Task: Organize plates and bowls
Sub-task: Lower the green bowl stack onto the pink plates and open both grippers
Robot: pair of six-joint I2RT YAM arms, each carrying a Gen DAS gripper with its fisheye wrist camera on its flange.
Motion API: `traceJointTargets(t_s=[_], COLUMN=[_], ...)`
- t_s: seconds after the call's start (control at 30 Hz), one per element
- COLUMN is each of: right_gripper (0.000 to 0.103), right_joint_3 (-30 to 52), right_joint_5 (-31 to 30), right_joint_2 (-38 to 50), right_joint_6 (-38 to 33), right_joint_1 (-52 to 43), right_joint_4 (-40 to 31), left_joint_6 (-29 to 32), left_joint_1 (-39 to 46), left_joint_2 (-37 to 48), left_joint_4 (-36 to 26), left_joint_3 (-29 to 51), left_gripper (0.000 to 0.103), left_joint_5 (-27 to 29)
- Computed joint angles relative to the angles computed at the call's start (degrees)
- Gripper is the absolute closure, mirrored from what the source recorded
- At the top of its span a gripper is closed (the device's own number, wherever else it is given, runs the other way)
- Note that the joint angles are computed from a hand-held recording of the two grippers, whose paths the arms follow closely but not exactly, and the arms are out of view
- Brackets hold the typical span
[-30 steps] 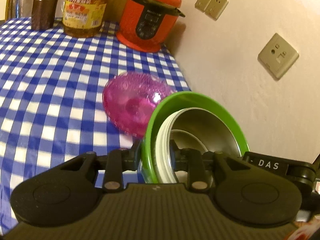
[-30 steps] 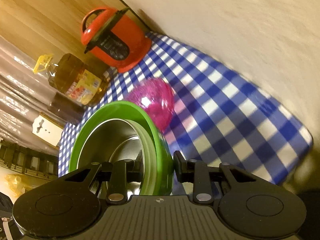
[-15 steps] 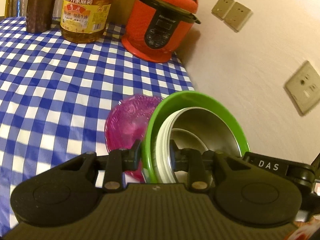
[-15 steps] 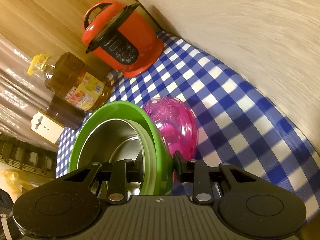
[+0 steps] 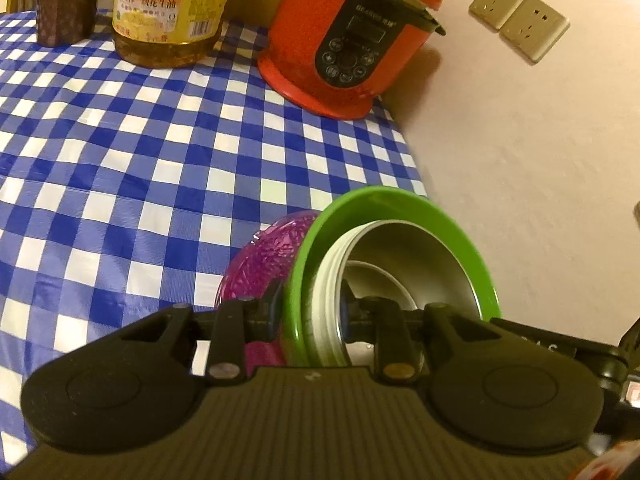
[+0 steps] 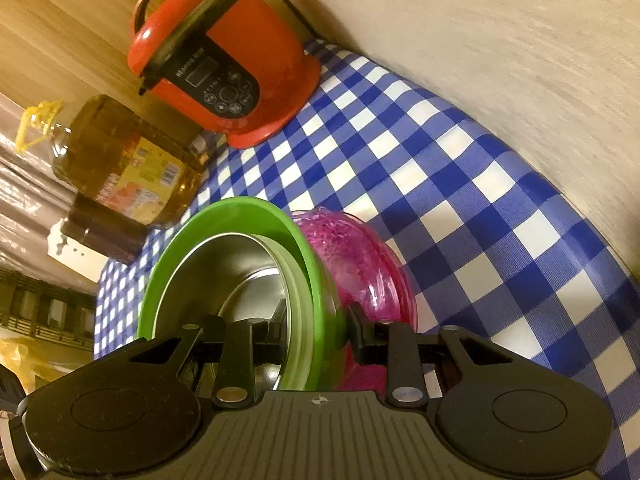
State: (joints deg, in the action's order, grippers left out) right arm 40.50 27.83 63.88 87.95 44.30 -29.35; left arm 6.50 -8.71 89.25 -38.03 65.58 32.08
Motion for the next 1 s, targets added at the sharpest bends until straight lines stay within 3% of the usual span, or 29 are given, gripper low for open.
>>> traceJointTargets(t_s=[1.0], right_gripper=[0.071], right_joint_3=[-2.1], right_joint_5=[-2.4], right_joint_2=[4.8], right_joint_6=[-4.2], right_joint_1=[-2.8], right_joint_4=[5.9], left_joint_6=[0.7], left_joint_1=[-1.6], left_joint_2=[2.0], left_joint_4=[6.9], left_joint_3=[-3.7], left_gripper=[0.078], left_joint_5=[-2.9])
